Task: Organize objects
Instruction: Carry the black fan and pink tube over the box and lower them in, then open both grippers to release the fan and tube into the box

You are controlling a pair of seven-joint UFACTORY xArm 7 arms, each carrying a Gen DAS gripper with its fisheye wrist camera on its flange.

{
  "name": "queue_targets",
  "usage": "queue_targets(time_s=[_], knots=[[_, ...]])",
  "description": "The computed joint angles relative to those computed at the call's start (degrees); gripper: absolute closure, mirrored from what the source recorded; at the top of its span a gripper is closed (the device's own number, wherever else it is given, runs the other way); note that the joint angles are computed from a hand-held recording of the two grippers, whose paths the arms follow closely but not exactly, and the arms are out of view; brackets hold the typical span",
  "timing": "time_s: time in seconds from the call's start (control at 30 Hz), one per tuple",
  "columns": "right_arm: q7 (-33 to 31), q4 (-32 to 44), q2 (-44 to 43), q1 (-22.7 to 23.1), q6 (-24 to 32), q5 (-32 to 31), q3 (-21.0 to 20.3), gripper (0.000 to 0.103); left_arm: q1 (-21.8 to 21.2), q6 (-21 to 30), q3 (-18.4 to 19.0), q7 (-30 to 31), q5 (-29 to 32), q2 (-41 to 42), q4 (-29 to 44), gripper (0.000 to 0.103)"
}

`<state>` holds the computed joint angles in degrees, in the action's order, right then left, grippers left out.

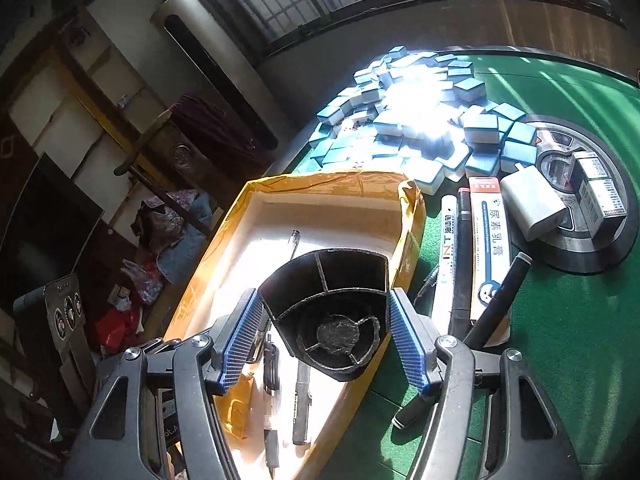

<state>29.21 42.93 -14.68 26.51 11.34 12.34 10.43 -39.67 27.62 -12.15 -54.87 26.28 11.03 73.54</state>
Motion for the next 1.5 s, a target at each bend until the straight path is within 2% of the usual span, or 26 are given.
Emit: queue_targets(time_s=[0.03,0.17,0.27,0.37,0.6,1.03,1.2,1.33,1.4,1.43,1.47,1.5], knots=[[2.4,0.7,0.5,-2.0,0.5,-2.7,1.8,0.044,0.0,0.3,0.1,-0.1,0.0,0.1,0.1,0.075],[7.1,3.3,2.1,-4.7,2.1,-8.6,4.0,0.045,-0.2,1.5,0.6,-1.3,1.3,0.3,0.3,0.075],[12.7,6.0,3.3,-7.5,5.1,-17.4,6.9,0.045,0.2,1.7,0.5,-1.1,1.3,0.7,0.4,0.075],[10.6,7.8,5.9,-5.0,5.6,-15.8,4.9,0.046,0.2,1.9,0.5,-0.9,1.3,0.8,0.3,0.075],[12.6,11.5,10.6,-3.9,6.6,-19.0,3.8,0.046,0.0,2.7,0.3,0.1,0.4,1.2,0.4,0.075],[20.0,16.3,14.8,-1.9,12.3,-31.4,2.5,0.046,-0.8,5.4,0.4,0.9,0.8,2.2,1.6,0.075],[17.6,16.1,15.8,-1.5,11.3,-28.0,2.1,0.046,-1.1,5.9,0.5,0.7,1.2,2.3,1.9,0.075],[15.6,13.1,13.5,-1.7,6.8,-25.0,1.8,0.045,-1.1,5.1,0.5,0.5,1.2,2.3,1.6,0.075],[12.3,10.6,11.2,-1.8,4.4,-21.0,1.7,0.045,-0.9,3.4,0.4,0.2,0.9,1.6,0.4,0.074],[10.2,9.1,9.7,-1.6,3.1,-18.1,1.4,0.045,-0.7,2.4,0.4,0.3,0.7,1.4,-0.1,0.067],[7.8,7.2,8.0,-1.3,1.7,-14.9,1.0,0.044,-0.6,1.7,0.3,0.3,0.4,1.3,-0.5,0.054],[5.3,5.2,6.1,-0.6,0.2,-11.4,0.3,0.044,-0.6,1.0,0.3,0.0,0.5,1.2,-0.8,0.050]])
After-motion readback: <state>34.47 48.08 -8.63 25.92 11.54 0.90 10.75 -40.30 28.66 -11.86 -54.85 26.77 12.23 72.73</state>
